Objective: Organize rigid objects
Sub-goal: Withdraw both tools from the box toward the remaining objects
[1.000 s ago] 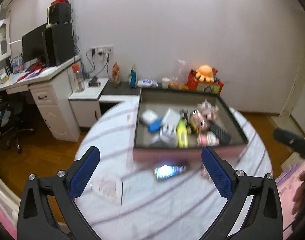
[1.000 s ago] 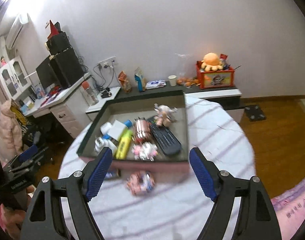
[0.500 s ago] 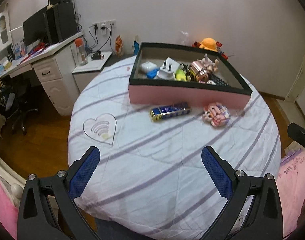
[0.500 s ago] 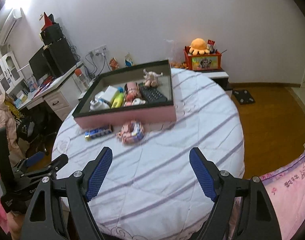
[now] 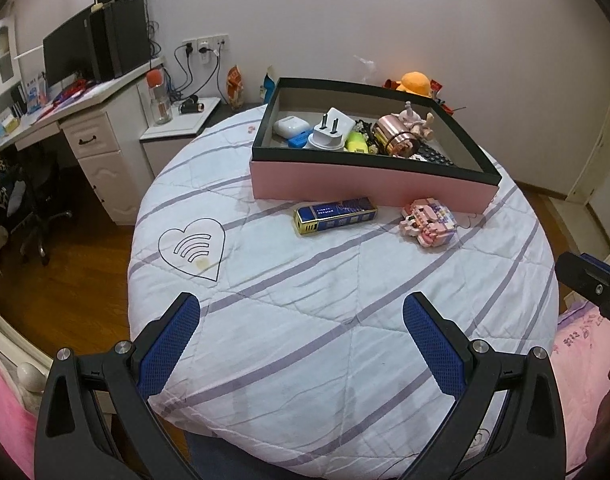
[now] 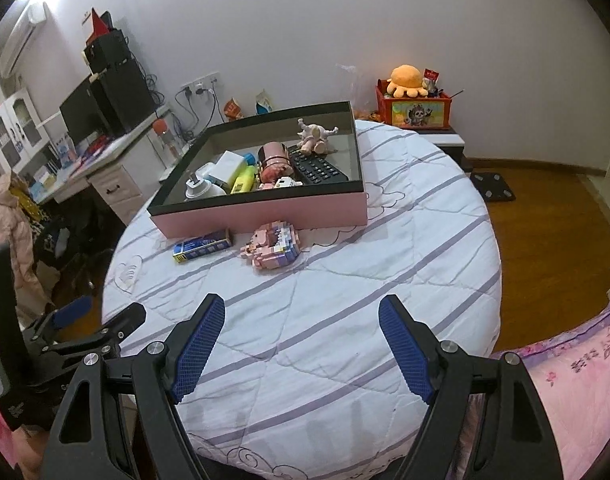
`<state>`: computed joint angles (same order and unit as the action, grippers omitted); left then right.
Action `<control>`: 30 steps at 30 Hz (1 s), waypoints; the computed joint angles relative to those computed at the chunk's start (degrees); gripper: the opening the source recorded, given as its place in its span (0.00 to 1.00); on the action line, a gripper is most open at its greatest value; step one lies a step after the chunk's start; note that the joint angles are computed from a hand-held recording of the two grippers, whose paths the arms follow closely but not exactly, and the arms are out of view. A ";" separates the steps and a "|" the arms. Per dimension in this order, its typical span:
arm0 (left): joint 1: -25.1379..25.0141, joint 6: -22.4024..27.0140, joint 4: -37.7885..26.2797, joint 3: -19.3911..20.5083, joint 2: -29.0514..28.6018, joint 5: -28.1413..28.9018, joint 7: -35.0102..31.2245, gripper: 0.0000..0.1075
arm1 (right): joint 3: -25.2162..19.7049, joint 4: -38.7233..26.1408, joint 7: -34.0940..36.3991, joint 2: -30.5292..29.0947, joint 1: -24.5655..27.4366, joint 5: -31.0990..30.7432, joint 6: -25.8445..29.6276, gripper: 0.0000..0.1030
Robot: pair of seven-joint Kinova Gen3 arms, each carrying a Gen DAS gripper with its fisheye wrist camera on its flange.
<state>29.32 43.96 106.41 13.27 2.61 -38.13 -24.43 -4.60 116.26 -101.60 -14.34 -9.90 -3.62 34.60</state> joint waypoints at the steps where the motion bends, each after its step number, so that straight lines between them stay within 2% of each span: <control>1: 0.00 -0.07 -0.03 -0.01 0.08 -0.15 0.18 0.95 | 0.00 -0.14 0.10 0.09 -0.15 -0.11 0.02 0.79; 6: -0.01 -0.64 -0.29 -0.25 0.43 -0.08 -0.07 0.95 | 3.81 -0.53 4.64 0.74 -2.61 -5.83 -0.22 0.79; 14: 0.20 -0.96 -0.94 -0.67 1.16 0.37 -0.51 0.95 | -0.09 -2.40 0.67 2.11 0.26 -1.45 1.30 0.79; 30: 0.97 -1.71 -2.65 -2.46 3.49 -0.32 -2.67 0.95 | -0.09 -5.26 -0.17 6.50 -0.70 0.17 1.88 0.79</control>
<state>30.29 42.24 103.76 10.81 6.11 -38.45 -27.10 -4.68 111.00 -101.77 -7.84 -10.60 -3.46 36.48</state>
